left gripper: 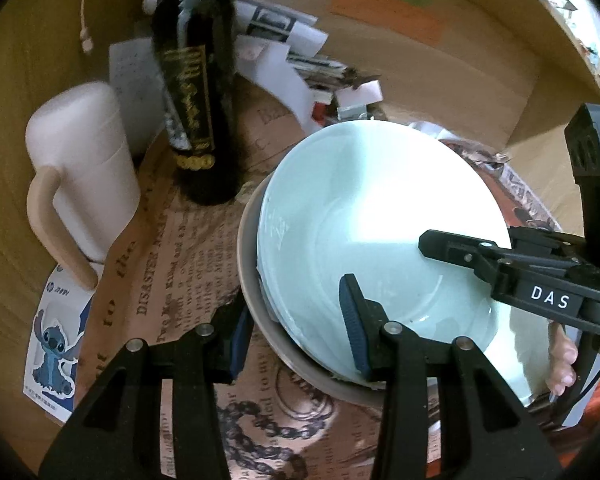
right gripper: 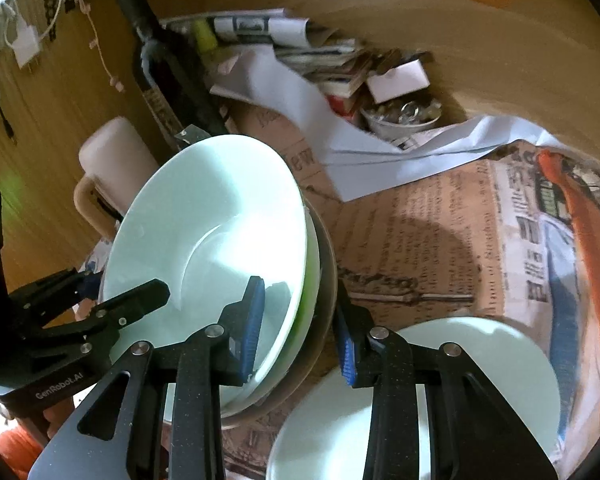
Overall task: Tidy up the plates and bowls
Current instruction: 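Lift the stack with both grippers and carry it across the newspaper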
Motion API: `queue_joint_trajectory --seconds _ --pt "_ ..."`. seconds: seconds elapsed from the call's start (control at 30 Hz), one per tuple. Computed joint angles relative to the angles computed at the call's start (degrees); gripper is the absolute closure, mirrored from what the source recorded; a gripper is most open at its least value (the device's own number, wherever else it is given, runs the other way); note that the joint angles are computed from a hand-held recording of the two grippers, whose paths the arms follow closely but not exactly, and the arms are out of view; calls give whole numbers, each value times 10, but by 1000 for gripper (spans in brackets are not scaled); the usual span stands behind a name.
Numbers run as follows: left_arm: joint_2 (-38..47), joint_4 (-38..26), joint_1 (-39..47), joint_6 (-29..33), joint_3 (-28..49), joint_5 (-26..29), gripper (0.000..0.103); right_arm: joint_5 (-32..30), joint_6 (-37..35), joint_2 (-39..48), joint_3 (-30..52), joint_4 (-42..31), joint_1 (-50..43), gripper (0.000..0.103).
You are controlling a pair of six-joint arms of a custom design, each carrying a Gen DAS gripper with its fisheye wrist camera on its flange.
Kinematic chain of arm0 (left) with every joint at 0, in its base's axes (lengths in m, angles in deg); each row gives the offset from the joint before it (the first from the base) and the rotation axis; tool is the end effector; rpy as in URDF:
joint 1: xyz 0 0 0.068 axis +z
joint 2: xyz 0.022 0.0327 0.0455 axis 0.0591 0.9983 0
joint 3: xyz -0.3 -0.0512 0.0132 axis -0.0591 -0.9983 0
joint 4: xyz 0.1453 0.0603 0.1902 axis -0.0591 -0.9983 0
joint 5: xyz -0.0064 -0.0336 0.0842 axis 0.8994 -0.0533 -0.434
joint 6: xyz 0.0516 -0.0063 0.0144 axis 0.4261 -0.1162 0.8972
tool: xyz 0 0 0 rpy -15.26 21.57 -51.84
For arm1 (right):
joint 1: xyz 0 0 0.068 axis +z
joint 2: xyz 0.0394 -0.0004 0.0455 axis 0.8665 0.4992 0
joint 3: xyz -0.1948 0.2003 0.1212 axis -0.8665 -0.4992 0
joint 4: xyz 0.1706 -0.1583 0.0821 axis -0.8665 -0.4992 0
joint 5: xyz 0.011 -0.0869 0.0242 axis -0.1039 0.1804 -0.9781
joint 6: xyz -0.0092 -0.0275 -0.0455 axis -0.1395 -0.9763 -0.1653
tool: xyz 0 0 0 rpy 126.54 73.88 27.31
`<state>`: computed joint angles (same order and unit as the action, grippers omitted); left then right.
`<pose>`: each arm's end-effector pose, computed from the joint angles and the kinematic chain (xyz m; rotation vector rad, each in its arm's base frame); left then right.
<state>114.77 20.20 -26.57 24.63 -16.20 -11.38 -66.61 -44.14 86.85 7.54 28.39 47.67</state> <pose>0.2465 -0.1377 0.0663 0.1626 2.3895 -0.2842 0.2927 -0.0464 0.0937 -0.4033 2.4813 0.4332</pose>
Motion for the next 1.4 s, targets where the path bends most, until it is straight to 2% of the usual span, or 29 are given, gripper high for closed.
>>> queue_joint_trajectory --seconds 0.57,0.97,1.4 --pt "-57 -35 -90 -11 27 -46 61 -57 -57 -84 -31 -34 -121 73" --pt "-65 -49 -155 -14 43 -68 61 -96 -115 -124 -46 -74 -220 73" --pt "-46 -72 -220 -3 79 -79 61 -125 -171 -118 -39 -113 -326 73"
